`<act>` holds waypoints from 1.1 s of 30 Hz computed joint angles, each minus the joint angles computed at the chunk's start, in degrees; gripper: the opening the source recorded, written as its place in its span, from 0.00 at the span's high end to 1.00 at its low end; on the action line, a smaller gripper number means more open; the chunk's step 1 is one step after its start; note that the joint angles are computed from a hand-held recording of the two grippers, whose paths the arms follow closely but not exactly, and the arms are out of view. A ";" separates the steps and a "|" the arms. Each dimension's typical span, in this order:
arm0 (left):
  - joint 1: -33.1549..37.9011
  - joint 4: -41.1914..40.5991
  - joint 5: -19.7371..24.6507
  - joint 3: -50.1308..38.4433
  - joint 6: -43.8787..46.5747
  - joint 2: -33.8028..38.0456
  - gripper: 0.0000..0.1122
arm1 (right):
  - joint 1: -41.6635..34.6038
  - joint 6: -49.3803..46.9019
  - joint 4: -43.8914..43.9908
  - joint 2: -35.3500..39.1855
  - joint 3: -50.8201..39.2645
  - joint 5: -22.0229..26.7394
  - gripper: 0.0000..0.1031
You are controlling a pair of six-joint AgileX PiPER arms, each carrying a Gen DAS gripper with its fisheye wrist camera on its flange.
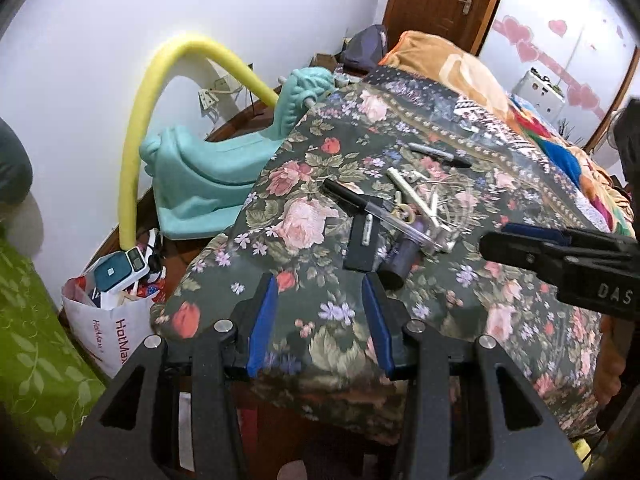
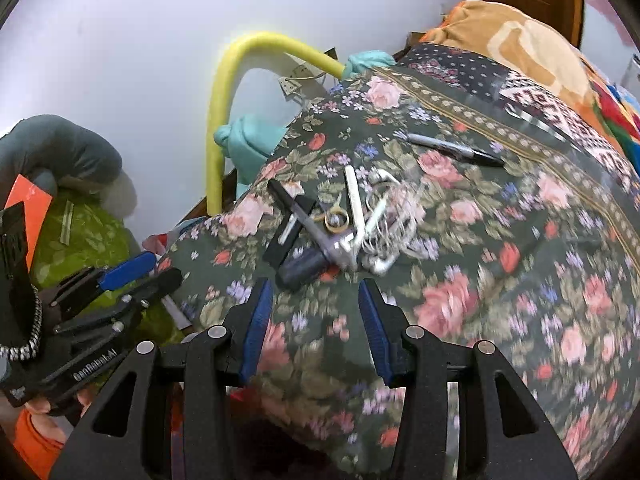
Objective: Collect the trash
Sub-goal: 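Grasp the small black device with the left gripper while the right gripper grasps the clear pen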
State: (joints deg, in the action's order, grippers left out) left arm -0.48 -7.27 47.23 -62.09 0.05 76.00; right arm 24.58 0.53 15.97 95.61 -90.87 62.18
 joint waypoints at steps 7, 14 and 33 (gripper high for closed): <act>0.94 -1.32 -2.27 -1.27 1.29 7.08 0.62 | 1.54 -3.79 0.67 11.87 -9.49 0.17 0.64; 3.69 -5.49 -3.37 -1.34 5.24 9.87 0.62 | 3.15 -8.22 -1.42 17.47 -14.01 1.73 0.78; -0.04 -7.60 -0.23 -7.97 8.86 15.86 0.62 | -0.18 -7.42 -0.85 8.85 -10.05 -2.75 0.92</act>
State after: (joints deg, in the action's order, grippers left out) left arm -0.52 -14.87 47.00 -70.05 8.92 91.86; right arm 24.40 -6.89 15.12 104.46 -100.92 59.42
